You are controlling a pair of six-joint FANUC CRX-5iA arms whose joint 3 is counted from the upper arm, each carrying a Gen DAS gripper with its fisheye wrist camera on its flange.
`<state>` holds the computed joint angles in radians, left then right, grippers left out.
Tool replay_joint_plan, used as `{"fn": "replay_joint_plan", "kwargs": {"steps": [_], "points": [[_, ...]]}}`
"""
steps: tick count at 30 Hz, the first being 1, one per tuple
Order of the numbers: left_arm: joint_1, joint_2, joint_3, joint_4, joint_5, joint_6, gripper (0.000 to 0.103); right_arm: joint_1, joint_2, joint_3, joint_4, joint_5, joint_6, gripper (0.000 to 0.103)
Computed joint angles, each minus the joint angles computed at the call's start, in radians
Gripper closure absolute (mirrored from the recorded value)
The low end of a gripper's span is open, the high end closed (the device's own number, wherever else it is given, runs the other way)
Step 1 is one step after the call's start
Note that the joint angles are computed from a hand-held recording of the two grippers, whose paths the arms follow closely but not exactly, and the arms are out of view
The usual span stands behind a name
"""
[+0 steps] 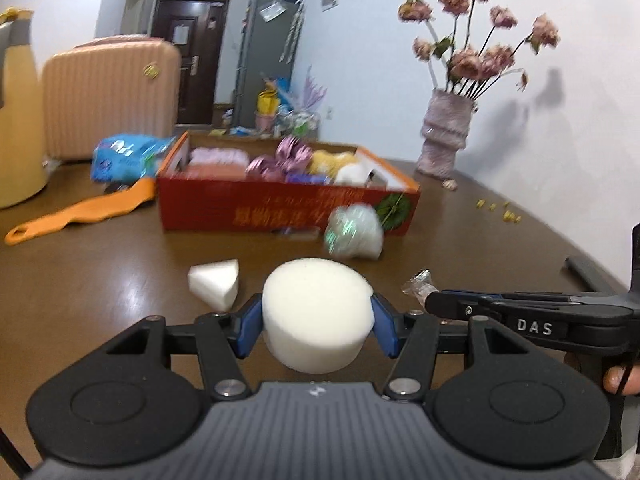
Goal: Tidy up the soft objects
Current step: 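Grasp the round white sponge with the left gripper while the right grasps the clear snack packet, then carry the sponge and packet into the box and open both grippers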
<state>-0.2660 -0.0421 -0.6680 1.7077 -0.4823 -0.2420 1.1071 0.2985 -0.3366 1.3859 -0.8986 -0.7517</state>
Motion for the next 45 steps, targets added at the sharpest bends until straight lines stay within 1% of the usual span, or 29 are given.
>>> {"fn": "replay_joint_plan", "kwargs": {"steps": [2,3,4,5,7,8,10,11,12,13,14,15,16,17,18,19,20,21,23,25,28,30,32,35,38,41,43,44,45], "points": [[-0.007,0.044,0.067,0.03,-0.002,-0.014,0.046,-0.037,-0.022,-0.012,0.069,0.031,-0.004,0.092],[-0.005,0.072,0.107,0.026,-0.009,-0.006,0.046,-0.06,-0.029,-0.012,0.102,0.048,0.003,0.092],[0.001,0.111,0.164,0.002,-0.015,0.031,0.046,-0.093,-0.034,-0.003,0.133,0.072,0.02,0.092],[0.005,0.151,0.223,-0.036,-0.008,0.085,0.046,-0.123,-0.035,0.009,0.155,0.097,0.043,0.092],[0.029,0.251,0.369,-0.163,-0.036,0.213,0.046,-0.201,-0.027,0.049,0.198,0.17,0.083,0.092],[0.027,0.296,0.436,-0.211,-0.025,0.277,0.045,-0.237,-0.019,0.074,0.202,0.209,0.103,0.092],[0.031,0.393,0.58,-0.351,-0.016,0.412,0.045,-0.32,0.016,0.144,0.179,0.319,0.143,0.092],[0.031,0.435,0.645,-0.422,0.004,0.492,0.045,-0.344,0.043,0.188,0.12,0.358,0.193,0.092],[0.039,0.473,0.707,-0.51,0.004,0.579,0.045,-0.362,0.078,0.247,0.018,0.387,0.272,0.092],[0.05,0.514,0.774,-0.597,-0.013,0.662,0.045,-0.375,0.111,0.296,-0.045,0.4,0.326,0.092],[0.059,0.547,0.826,-0.66,-0.035,0.708,0.045,-0.387,0.148,0.352,-0.126,0.413,0.401,0.092],[0.06,0.566,0.852,-0.697,-0.031,0.725,0.044,-0.389,0.184,0.409,-0.215,0.408,0.483,0.092],[0.06,0.576,0.859,-0.714,-0.016,0.717,0.044,-0.391,0.226,0.477,-0.31,0.399,0.582,0.091],[0.062,0.588,0.87,-0.74,-0.014,0.705,0.04,-0.392,0.258,0.527,-0.373,0.391,0.65,0.09],[0.069,0.601,0.888,-0.778,-0.029,0.717,0.042,-0.393,0.289,0.579,-0.444,0.38,0.726,0.089],[0.077,0.615,0.915,-0.84,-0.04,0.769,0.039,-0.392,0.323,0.638,-0.52,0.358,0.812,0.089],[0.086,0.629,0.935,-0.862,-0.064,0.782,0.028,-0.391,0.353,0.688,-0.568,0.33,0.872,0.085],[0.092,0.635,0.933,-0.839,-0.078,0.762,0.024,-0.395,0.368,0.705,-0.576,0.333,0.881,0.067],[0.101,0.633,0.904,-0.763,-0.092,0.695,0.023,-0.408,0.359,0.66,-0.523,0.389,0.787,0.05],[0.106,0.63,0.886,-0.713,-0.102,0.654,0.021,-0.424,0.34,0.602,-0.431,0.447,0.676,0.05],[0.105,0.618,0.867,-0.692,-0.083,0.64,0.021,-0.431,0.322,0.556,-0.322,0.453,0.577,0.05],[0.106,0.609,0.863,-0.693,-0.068,0.657,0.021,-0.444,0.293,0.51,-0.247,0.484,0.503,0.05],[0.107,0.59,0.849,-0.684,-0.047,0.668,0.021,-0.448,0.259,0.468,-0.167,0.48,0.439,0.05],[0.106,0.543,0.801,-0.65,-0.005,0.651,0.021,-0.434,0.213,0.43,-0.11,0.429,0.423,0.05],[0.096,0.456,0.687,-0.532,0.042,0.537,0.021,-0.409,0.146,0.362,-0.066,0.385,0.413,0.05],[0.079,0.346,0.541,-0.343,0.075,0.363,0.021,-0.366,0.061,0.265,-0.015,0.326,0.383,0.05],[0.066,0.272,0.449,-0.242,0.097,0.279,0.021,-0.323,0.01,0.206,0.004,0.263,0.364,0.049],[0.05,0.232,0.399,-0.177,0.118,0.215,0.02,-0.298,-0.013,0.174,0.018,0.23,0.35,0.048],[0.026,0.191,0.347,-0.083,0.144,0.126,0.02,-0.274,-0.033,0.147,0.026,0.199,0.339,0.048]]}}
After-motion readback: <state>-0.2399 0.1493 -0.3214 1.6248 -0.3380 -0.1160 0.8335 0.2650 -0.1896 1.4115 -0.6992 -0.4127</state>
